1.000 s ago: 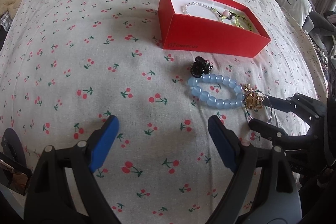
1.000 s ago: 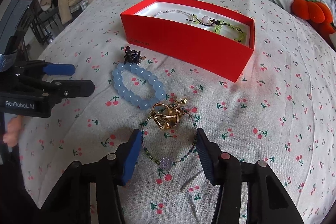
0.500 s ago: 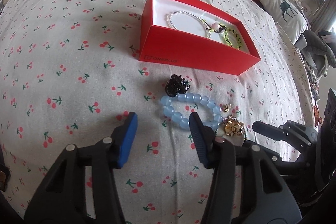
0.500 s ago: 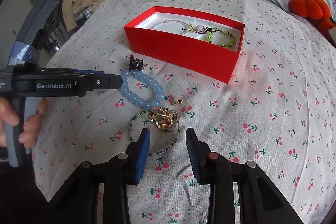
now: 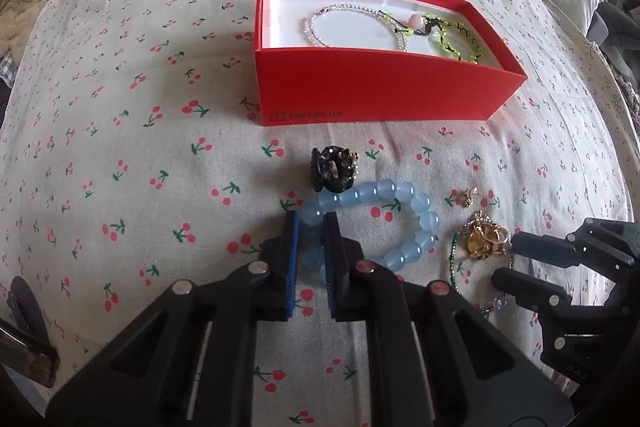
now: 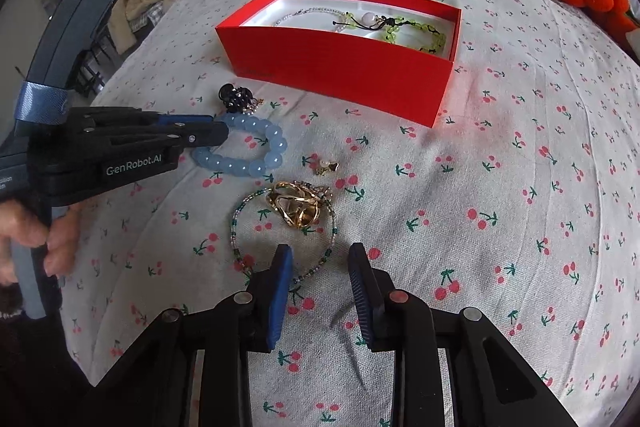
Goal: Organize jewelry
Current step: 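Grasp the light blue bead bracelet with the left tool while the right tool grasps the thin purple-bead bracelet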
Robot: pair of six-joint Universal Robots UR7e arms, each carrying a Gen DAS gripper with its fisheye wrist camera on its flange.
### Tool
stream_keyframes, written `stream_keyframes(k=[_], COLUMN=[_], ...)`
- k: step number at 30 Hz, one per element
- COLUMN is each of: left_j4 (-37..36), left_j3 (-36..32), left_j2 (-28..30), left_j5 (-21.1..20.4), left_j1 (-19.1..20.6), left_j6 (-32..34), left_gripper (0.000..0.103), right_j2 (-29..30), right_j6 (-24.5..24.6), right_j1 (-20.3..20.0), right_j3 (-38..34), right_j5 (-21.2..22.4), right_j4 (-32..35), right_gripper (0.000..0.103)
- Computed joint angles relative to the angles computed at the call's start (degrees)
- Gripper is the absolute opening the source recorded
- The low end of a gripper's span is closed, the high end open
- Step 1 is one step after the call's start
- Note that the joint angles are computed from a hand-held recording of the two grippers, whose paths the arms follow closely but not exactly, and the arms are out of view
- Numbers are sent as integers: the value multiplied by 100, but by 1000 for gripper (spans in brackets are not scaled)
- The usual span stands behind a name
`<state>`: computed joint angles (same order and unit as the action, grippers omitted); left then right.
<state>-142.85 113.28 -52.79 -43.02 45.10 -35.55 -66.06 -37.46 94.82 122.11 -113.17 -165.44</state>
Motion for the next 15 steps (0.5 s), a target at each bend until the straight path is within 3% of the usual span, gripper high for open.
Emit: stream_keyframes(k=[2, 5, 15], left_j4=[-8, -75, -352], left_j3=[32, 164, 403], left_j2=[-34, -164, -496], left_j5=[-22, -82, -220], left_j1=[-4, -10, -150], left_j6=[-1, 4, 48], left_gripper=[13, 13, 13], right_j2=[29, 58, -111], right_j6=[20, 89, 102], right_j1=[15, 27, 105], right_j3=[-20, -71, -14], right_j5=[-59, -125, -50], right_j4=[-10, 36, -55], right_gripper=[15, 7, 3])
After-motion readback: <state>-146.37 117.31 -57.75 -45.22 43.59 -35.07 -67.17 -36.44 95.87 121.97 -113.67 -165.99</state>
